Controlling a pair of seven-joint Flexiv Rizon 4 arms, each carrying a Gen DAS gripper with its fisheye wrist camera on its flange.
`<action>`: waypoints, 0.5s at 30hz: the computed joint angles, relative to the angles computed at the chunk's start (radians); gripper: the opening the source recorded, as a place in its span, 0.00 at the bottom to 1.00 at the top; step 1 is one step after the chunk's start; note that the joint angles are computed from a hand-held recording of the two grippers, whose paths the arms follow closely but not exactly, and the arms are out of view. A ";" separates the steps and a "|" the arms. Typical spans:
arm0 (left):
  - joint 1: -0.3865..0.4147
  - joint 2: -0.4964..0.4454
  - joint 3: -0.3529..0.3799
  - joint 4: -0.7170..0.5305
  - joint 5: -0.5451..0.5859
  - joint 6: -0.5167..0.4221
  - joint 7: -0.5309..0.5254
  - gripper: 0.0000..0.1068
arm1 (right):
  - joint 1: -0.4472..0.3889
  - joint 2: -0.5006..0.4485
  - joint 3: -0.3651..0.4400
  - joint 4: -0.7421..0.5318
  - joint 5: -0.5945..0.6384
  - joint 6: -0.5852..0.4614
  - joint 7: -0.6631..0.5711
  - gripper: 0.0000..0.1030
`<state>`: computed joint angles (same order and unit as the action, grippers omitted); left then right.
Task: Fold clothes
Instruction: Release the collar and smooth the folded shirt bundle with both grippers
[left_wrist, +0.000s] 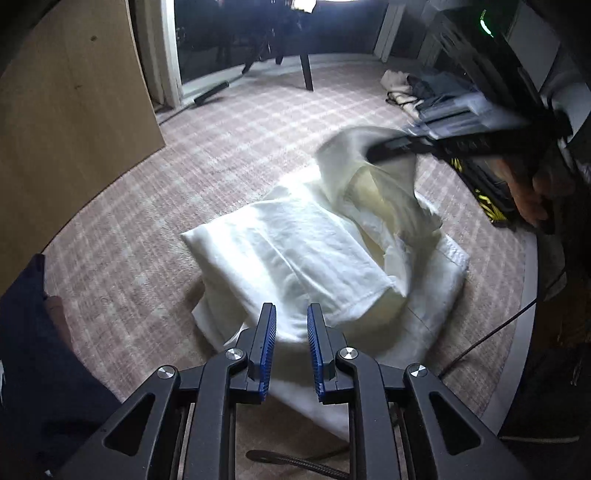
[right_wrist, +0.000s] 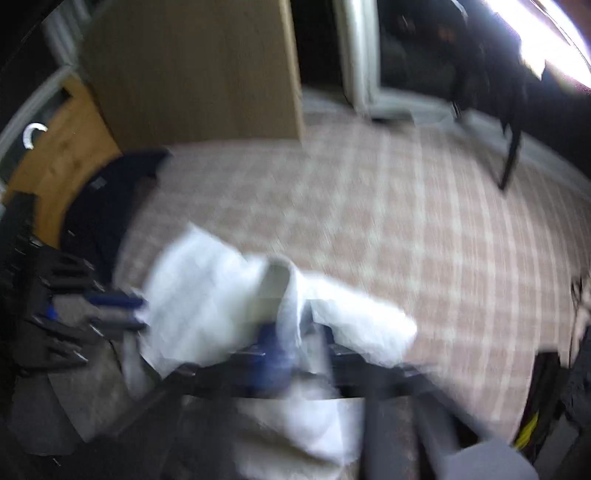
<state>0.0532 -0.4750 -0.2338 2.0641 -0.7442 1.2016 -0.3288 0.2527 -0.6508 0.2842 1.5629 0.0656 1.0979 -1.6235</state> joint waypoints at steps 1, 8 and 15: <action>0.011 0.015 -0.007 0.013 -0.013 0.001 0.019 0.18 | -0.024 0.036 0.021 0.057 0.028 0.040 -0.021 0.04; 0.020 0.072 0.009 0.031 -0.087 -0.022 0.115 0.22 | -0.161 0.244 0.134 0.360 0.236 -0.003 -0.109 0.37; -0.006 0.005 0.020 -0.072 -0.070 -0.089 0.115 0.24 | -0.056 0.311 -0.010 0.446 0.169 0.025 0.046 0.40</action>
<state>0.0477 -0.4697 -0.2138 1.9919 -0.8138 1.1124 -0.2134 0.1963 -0.3397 0.2744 2.0090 0.2342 1.1229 -1.5773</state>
